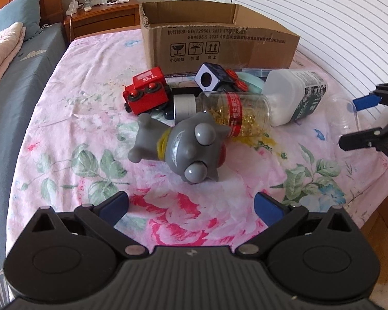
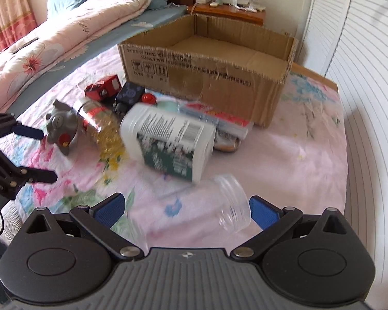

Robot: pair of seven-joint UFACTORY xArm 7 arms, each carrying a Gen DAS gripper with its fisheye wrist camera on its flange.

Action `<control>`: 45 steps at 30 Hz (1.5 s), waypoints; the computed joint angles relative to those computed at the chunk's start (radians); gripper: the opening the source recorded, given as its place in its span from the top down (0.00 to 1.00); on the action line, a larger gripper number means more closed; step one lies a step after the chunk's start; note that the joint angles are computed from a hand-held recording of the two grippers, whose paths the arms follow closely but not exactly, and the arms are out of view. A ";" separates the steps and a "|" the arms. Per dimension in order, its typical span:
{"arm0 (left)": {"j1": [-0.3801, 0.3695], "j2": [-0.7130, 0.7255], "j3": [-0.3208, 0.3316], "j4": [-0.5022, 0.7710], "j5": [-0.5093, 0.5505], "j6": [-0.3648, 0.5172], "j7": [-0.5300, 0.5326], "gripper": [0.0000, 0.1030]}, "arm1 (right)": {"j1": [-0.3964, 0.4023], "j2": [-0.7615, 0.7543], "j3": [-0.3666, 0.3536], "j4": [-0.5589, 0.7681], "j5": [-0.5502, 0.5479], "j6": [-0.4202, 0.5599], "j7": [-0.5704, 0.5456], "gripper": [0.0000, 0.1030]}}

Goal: Organize rigid objects
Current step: 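Grasp the grey toy figure with the left tool while the right tool grasps the clear cup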

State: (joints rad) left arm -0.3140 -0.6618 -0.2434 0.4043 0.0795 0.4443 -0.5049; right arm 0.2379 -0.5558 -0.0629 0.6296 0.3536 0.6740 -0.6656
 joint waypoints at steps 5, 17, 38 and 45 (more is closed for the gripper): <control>0.020 -0.001 -0.020 -0.007 0.032 -0.009 0.000 0.01 | -0.013 -0.097 0.057 -0.091 -0.029 0.012 0.110 0.00; 0.028 -0.028 -0.008 -0.068 0.061 -0.104 0.034 0.00 | -0.006 -0.132 0.111 -0.186 -0.158 -0.116 0.346 0.00; 0.204 0.049 -0.139 -0.036 0.204 -0.259 -0.110 0.01 | 0.024 -0.145 0.113 -0.237 -0.232 -0.234 0.491 0.00; 0.214 0.069 -0.137 -0.020 0.217 -0.265 -0.106 0.03 | 0.014 -0.139 0.134 -0.222 -0.256 -0.273 0.548 0.00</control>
